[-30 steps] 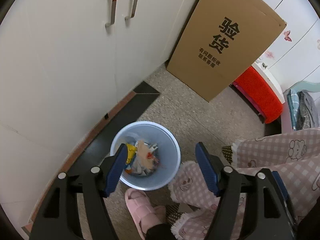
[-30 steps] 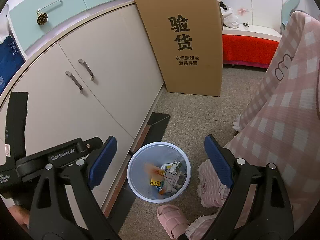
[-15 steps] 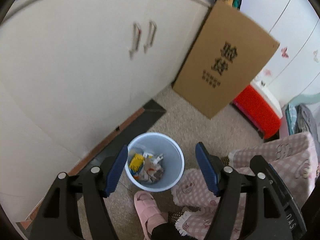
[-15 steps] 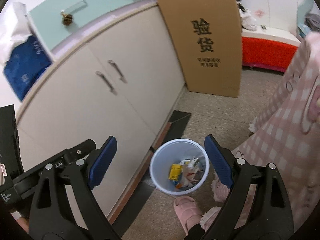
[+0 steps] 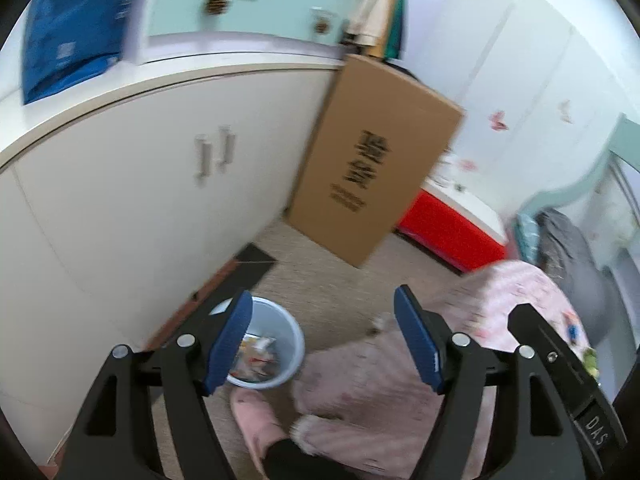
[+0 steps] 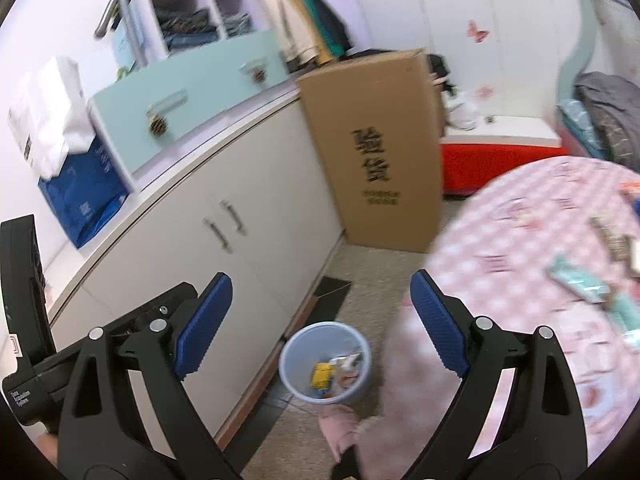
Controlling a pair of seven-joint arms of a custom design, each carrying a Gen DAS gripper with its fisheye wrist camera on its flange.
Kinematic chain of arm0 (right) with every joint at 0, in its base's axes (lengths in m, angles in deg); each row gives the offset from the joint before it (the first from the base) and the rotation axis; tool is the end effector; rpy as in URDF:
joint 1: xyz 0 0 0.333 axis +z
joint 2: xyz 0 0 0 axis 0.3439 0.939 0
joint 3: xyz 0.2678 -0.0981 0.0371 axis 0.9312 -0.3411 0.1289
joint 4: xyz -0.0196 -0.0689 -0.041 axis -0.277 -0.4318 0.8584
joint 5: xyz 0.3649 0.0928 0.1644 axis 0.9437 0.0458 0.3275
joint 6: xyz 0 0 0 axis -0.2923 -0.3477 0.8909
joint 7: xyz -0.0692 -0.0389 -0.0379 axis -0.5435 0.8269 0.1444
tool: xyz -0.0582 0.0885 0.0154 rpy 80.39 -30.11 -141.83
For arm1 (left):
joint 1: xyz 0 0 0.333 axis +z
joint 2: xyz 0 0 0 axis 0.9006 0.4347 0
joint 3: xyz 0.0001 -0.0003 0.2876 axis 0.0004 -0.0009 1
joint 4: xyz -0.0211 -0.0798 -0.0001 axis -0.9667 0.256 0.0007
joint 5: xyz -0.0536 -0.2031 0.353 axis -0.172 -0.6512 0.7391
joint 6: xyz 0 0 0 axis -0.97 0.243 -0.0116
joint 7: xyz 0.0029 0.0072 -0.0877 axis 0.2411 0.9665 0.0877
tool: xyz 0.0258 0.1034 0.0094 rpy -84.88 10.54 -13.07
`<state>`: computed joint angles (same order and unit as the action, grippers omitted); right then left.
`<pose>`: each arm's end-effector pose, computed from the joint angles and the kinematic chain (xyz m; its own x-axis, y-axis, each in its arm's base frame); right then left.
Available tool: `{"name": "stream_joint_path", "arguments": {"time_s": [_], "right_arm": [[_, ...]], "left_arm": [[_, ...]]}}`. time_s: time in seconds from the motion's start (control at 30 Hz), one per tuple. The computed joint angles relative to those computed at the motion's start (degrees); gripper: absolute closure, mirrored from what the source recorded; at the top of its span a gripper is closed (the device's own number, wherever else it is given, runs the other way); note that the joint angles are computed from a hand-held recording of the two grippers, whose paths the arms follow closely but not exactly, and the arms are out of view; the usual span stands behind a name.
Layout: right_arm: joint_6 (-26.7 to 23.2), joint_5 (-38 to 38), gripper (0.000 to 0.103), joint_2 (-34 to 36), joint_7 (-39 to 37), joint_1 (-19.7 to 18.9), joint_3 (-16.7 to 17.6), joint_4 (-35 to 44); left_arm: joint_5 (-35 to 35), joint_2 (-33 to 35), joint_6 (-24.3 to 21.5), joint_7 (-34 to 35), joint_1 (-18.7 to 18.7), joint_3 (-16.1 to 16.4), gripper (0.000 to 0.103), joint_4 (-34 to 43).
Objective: Collect trash
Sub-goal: 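Move both tools back over the table toward the teal wrapper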
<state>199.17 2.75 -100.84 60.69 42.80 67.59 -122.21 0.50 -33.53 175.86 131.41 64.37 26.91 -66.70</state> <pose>0.4294 0.2692 0.8015 0.2292 -0.9269 -0.2974 -0.6309 0.0912 -0.7705 0.4039 -0.1403 0.7826 0.2438 -0.9178 0.3134 -0.6297 -0.3956 -0.6686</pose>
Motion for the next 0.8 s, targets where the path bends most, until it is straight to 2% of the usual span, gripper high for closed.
{"name": "stream_joint_path", "arguments": {"time_s": [0.17, 0.23, 0.4, 0.57, 0.63, 0.8], "right_arm": [[-2.3, -1.0, 0.014, -8.3, -2.1, -3.3, -3.5, -5.5], [-3.3, -2.5, 0.014, -11.2, -2.4, -5.4, -4.3, -7.7], [-6.6, -5.3, 0.014, -17.1, -3.4, -10.9, -7.2, -12.3], [-8.8, -4.8, 0.014, -20.5, -4.4, -14.5, -10.5, -15.7], [-9.3, -4.9, 0.014, -21.0, -4.9, -15.7, -11.0, -16.5], [-9.7, -4.7, 0.014, -22.5, -5.7, -17.9, -12.1, -18.8]], "left_arm": [[0.9, 7.2, -1.8, -1.3, -3.2, -5.0, 0.031, 8.4], [2.3, 12.1, -2.5, -2.3, -5.0, -7.4, 0.031, 13.4], [9.4, 24.0, -6.2, -6.8, -9.8, -12.7, 0.031, 25.0], [14.4, 34.4, -9.1, -11.4, -15.9, -14.1, 0.031, 34.4], [17.0, 39.5, -11.9, -12.8, -19.1, -14.1, 0.031, 39.8], [22.5, 49.3, -17.5, -13.1, -27.4, -12.2, 0.031, 51.1]]}}
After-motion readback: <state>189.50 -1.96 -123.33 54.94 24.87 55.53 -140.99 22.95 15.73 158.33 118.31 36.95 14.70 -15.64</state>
